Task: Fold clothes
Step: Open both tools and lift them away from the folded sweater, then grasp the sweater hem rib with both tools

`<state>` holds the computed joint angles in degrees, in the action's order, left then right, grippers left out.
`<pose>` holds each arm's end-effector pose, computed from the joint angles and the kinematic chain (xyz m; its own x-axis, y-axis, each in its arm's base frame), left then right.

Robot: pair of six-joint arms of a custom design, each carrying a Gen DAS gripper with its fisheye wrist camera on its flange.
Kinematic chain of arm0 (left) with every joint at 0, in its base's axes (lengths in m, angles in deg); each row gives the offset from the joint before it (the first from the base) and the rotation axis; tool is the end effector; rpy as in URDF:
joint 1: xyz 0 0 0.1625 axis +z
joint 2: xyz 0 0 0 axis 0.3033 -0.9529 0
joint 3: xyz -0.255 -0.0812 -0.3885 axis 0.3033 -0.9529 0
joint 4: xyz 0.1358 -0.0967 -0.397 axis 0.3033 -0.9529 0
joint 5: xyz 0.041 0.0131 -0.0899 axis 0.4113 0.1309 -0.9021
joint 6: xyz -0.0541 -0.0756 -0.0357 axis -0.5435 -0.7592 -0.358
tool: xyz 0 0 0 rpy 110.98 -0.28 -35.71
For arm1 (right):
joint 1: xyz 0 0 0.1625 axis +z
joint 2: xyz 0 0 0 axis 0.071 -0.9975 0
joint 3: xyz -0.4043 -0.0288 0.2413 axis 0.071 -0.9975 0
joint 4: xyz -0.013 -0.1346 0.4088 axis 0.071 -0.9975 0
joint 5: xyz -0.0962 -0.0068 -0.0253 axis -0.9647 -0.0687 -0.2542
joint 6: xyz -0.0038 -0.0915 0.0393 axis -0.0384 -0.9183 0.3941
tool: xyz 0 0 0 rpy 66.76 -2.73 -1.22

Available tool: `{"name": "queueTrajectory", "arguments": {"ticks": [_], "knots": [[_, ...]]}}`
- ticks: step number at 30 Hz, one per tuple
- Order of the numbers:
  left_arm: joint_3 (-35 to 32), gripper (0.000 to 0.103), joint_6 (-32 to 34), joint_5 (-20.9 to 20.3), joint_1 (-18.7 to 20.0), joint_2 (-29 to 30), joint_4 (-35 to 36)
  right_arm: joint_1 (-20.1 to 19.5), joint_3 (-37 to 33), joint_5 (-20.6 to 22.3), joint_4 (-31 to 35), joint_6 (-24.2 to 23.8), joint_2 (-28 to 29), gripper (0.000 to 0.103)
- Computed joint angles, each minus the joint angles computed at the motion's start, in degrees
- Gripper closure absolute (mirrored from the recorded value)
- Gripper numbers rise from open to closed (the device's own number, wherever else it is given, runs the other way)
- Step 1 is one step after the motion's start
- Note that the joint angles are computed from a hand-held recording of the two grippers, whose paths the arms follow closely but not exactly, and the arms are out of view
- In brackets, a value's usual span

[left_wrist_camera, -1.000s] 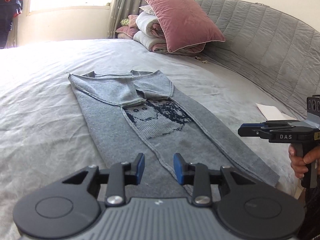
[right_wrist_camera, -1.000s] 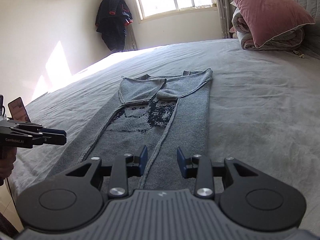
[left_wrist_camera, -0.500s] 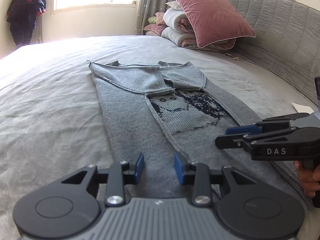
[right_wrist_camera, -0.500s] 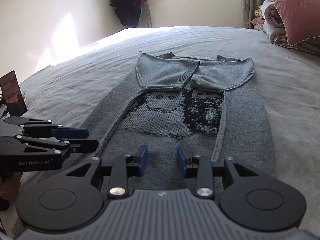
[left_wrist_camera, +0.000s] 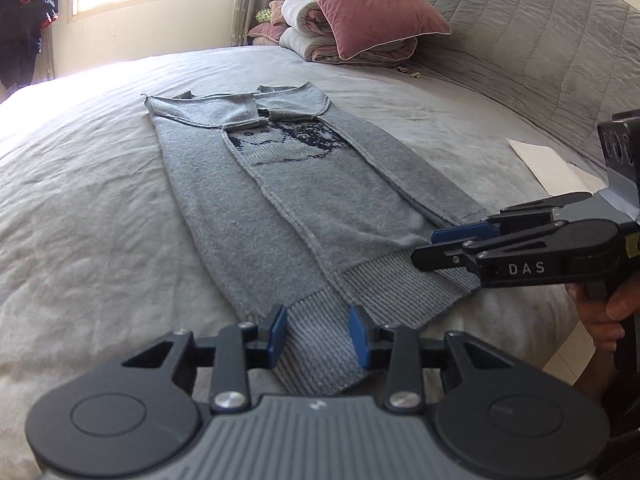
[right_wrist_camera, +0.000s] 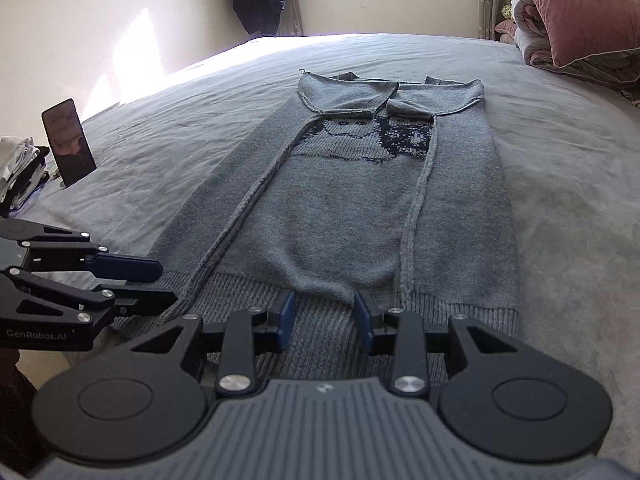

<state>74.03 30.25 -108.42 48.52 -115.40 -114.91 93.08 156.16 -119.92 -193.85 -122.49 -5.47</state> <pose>-0.0448 -0.5820 0.2121 -0.7706 0.1436 -0.6210 0.5328 0.6798 -0.5040 0.2088 -0.6750 0.0342 -0.6169 -0.6760 0.4031 -0.7859 0.5569 -0.2689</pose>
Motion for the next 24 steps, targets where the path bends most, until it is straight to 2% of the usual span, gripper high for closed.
{"name": "queueTrajectory", "arguments": {"ticks": [5,8,12,15,20,24], "knots": [[2.5,0.063,-0.5,1.5,-2.4,-3.0,7.2,-0.4,3.4,0.0,2.7,-0.6,-3.3,0.065],[3.2,0.063,-4.4,-0.9,-2.8,-6.1,14.0,-0.6,4.7,0.1,6.1,-0.8,-5.8,0.065],[4.6,0.058,-6.2,-2.4,-3.3,-8.9,14.9,-1.6,5.2,1.7,7.9,0.6,-8.5,0.063],[4.8,0.057,-8.0,-3.4,-2.5,-10.5,14.0,-2.5,4.6,2.7,8.8,2.6,-9.8,0.063],[2.7,0.058,-15.2,-5.4,0.6,-11.6,15.4,-4.3,1.7,3.3,11.6,7.5,-10.6,0.063],[0.5,0.058,-20.2,-10.9,3.8,-11.5,17.5,-5.6,-1.4,4.6,16.7,13.0,-10.3,0.063]]}}
